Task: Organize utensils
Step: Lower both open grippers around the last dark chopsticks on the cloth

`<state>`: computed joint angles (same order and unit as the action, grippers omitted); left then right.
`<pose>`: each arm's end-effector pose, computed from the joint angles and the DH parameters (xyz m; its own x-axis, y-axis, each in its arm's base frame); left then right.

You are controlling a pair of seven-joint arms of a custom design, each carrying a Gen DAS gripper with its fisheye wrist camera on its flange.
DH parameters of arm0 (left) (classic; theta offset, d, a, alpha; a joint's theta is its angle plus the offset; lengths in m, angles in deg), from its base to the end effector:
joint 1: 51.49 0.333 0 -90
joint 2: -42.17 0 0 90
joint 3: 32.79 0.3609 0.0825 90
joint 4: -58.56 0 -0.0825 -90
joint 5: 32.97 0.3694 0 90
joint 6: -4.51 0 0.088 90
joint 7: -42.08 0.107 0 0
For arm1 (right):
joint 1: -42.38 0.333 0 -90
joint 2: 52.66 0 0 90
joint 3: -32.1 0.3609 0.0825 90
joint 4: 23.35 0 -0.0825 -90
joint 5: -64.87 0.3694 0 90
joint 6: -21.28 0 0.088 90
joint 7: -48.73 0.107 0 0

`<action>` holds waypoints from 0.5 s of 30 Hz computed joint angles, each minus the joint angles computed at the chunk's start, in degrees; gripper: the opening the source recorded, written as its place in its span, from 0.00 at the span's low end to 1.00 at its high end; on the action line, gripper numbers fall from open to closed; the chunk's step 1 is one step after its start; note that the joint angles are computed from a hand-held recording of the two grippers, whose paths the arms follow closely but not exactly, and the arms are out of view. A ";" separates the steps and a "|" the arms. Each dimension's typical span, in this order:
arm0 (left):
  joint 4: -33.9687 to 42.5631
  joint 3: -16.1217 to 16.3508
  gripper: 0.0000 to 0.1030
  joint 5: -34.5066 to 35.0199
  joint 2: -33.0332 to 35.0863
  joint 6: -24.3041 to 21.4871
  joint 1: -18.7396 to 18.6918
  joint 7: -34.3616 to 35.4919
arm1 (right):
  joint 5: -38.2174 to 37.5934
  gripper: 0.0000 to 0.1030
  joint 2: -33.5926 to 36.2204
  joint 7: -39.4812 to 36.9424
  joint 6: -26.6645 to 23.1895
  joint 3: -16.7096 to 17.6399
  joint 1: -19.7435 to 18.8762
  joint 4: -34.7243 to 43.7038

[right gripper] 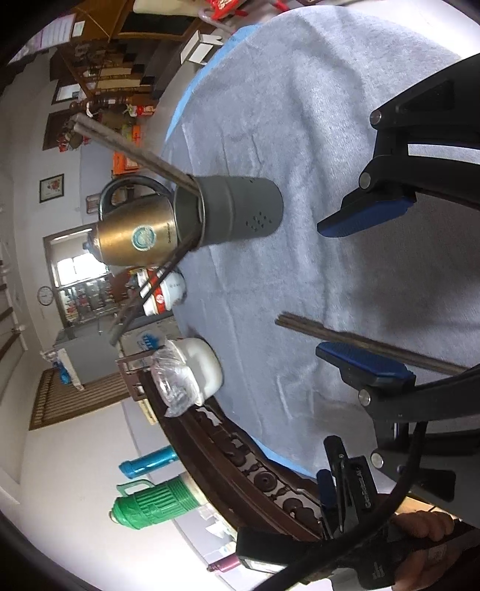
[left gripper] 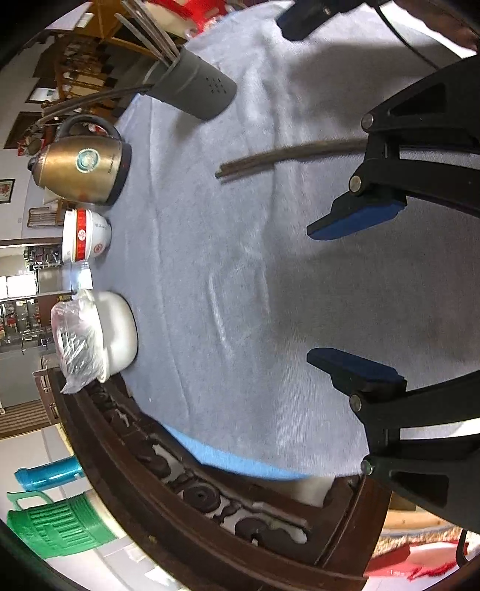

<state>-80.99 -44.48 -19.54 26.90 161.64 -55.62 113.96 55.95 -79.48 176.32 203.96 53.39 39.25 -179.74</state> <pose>0.4467 -0.1429 0.5167 -0.1351 -0.9881 -0.0737 -0.8172 0.1532 -0.5556 0.3636 0.1504 0.5102 -0.0261 -0.9727 -0.2306 -0.6276 0.1955 -0.7536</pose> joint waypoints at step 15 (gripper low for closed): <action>8.88 -0.45 0.60 -2.41 11.35 -1.12 -4.70 4.08 | 3.90 0.61 1.34 -2.33 2.82 -4.77 2.50 -1.83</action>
<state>-72.11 -44.92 -21.95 38.24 160.51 -60.33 118.04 59.85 -78.14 173.99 206.78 48.62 41.75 -181.58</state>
